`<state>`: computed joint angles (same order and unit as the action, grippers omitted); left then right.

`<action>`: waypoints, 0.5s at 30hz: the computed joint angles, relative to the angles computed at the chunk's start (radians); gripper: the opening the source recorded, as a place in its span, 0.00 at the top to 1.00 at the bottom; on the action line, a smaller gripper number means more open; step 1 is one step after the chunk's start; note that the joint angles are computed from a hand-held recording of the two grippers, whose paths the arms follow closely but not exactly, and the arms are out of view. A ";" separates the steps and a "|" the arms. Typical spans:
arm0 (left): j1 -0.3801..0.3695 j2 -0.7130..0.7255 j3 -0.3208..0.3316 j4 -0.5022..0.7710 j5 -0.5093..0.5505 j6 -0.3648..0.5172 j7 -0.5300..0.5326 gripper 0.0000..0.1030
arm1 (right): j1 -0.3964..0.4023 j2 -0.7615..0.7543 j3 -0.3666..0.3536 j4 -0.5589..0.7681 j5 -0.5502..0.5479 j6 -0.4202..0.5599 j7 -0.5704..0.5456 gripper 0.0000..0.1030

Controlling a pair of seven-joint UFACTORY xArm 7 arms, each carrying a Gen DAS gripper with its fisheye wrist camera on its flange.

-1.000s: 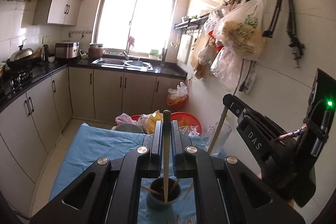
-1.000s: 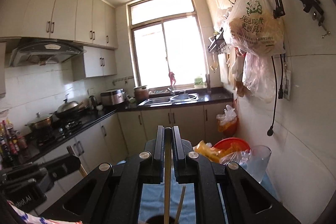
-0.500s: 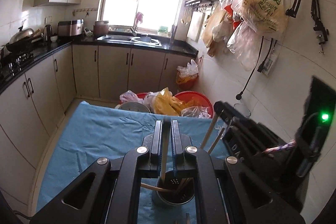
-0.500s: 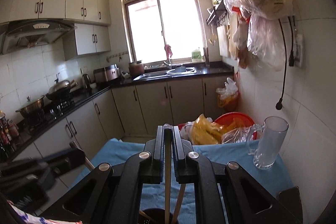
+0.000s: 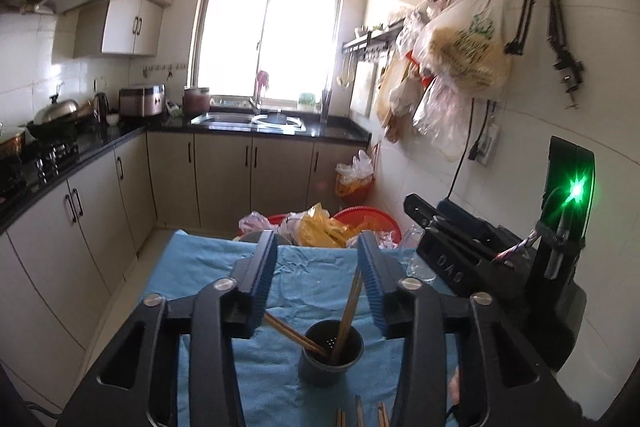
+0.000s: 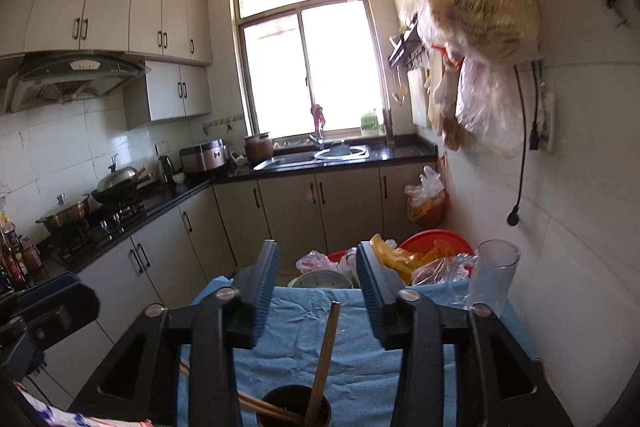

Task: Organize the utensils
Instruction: 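Return the open left gripper to the chopstick row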

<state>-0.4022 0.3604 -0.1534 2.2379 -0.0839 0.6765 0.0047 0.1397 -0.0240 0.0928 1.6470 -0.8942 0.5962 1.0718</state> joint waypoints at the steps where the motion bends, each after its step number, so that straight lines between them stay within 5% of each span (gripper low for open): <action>1: 0.012 -0.055 -0.005 -0.083 -0.014 -0.039 0.014 0.55 | 0.004 -0.028 0.004 -0.024 -0.011 0.010 0.006 0.48; 8: 0.075 -0.335 -0.022 -0.510 -0.163 -0.177 0.111 0.38 | -0.033 -0.258 0.085 -0.281 -0.004 0.088 0.025 0.29; 15: 0.070 -0.434 -0.014 -0.743 -0.130 -0.121 0.112 0.38 | -0.036 -0.441 0.076 -0.590 0.239 0.110 -0.026 0.26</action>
